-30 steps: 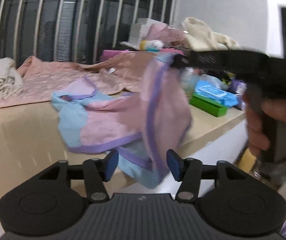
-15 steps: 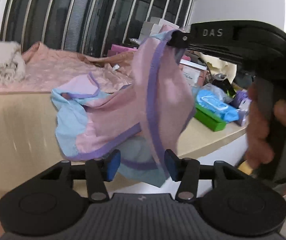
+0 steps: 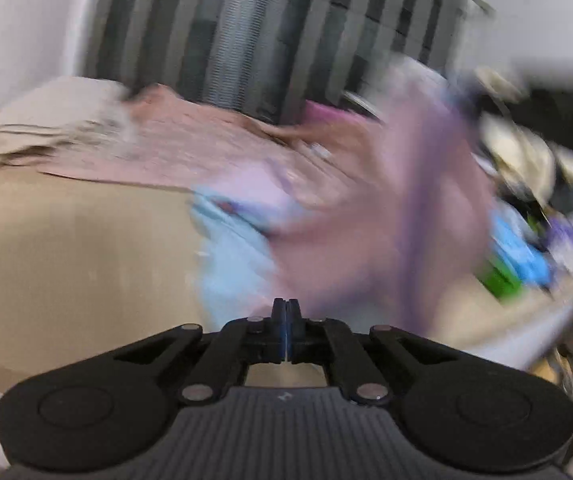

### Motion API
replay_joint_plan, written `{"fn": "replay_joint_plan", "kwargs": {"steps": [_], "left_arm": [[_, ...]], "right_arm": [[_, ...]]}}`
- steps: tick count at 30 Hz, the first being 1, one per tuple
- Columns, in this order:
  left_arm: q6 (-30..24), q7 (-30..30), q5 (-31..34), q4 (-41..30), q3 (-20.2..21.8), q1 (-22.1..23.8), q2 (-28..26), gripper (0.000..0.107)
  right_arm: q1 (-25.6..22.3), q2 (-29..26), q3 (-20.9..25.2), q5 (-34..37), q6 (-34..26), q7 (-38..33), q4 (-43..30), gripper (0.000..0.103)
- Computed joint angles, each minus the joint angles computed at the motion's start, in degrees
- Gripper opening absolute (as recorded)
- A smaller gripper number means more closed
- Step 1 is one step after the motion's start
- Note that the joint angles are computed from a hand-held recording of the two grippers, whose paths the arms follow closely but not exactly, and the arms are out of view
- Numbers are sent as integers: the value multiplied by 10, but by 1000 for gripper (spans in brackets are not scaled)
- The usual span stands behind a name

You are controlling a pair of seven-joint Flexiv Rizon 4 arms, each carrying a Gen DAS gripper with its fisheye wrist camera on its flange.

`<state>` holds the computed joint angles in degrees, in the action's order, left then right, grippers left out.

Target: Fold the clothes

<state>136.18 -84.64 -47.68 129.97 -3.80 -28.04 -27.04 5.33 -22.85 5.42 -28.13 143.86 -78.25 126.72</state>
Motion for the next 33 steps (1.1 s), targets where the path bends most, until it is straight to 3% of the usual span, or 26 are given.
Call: {"fn": "replay_joint_plan", "kwargs": {"steps": [3,5,7,8,11,12,14,17,19,22,24,28,31,32,33], "left_arm": [[-13,-29,18,25,7,32,29,1],[-14,-55,55,41,8,51,40,4],[11,-70,66,52,14,51,42,9],[30,-58,33,55,19,33,42,9],[71,-54,-27,64,16,20,47,17],[74,-51,-38,66,13,21,50,25],[81,-31,-72,66,8,17,51,33],[79,-2,-102,65,-4,12,49,37],[43,-19,-53,70,-13,29,53,40],[-22,-62,71,71,-19,64,52,42],[-29,-40,86,61,-6,46,37,43],[-11,102,-55,28,24,-46,2,43],[-50,130,-90,30,10,-35,14,42],[-59,131,-96,30,8,-32,16,39],[-59,134,-95,31,9,-31,17,30]], "right_arm": [[-14,2,3,-45,-62,51,-17,4],[-76,-12,29,-209,-90,179,-63,3],[-103,-30,37,-319,-41,252,-108,3],[-102,-37,37,-340,-15,267,-126,3],[-92,-61,33,-370,46,327,-186,3],[-84,-66,29,-356,48,334,-198,3],[-58,-56,2,-322,-18,325,-185,3],[-24,-33,-40,-330,-198,312,-157,4],[-28,-31,-44,-368,-276,293,-136,5],[-74,-39,-31,-410,-258,253,-105,9],[-94,-35,-27,-400,-218,193,-91,34],[-80,-16,-36,-342,-195,22,-59,39],[-75,-15,-34,-342,-205,-78,-58,37],[-70,-17,-34,-337,-215,-107,-60,36],[-62,-19,-34,-327,-226,-138,-60,36]]}}
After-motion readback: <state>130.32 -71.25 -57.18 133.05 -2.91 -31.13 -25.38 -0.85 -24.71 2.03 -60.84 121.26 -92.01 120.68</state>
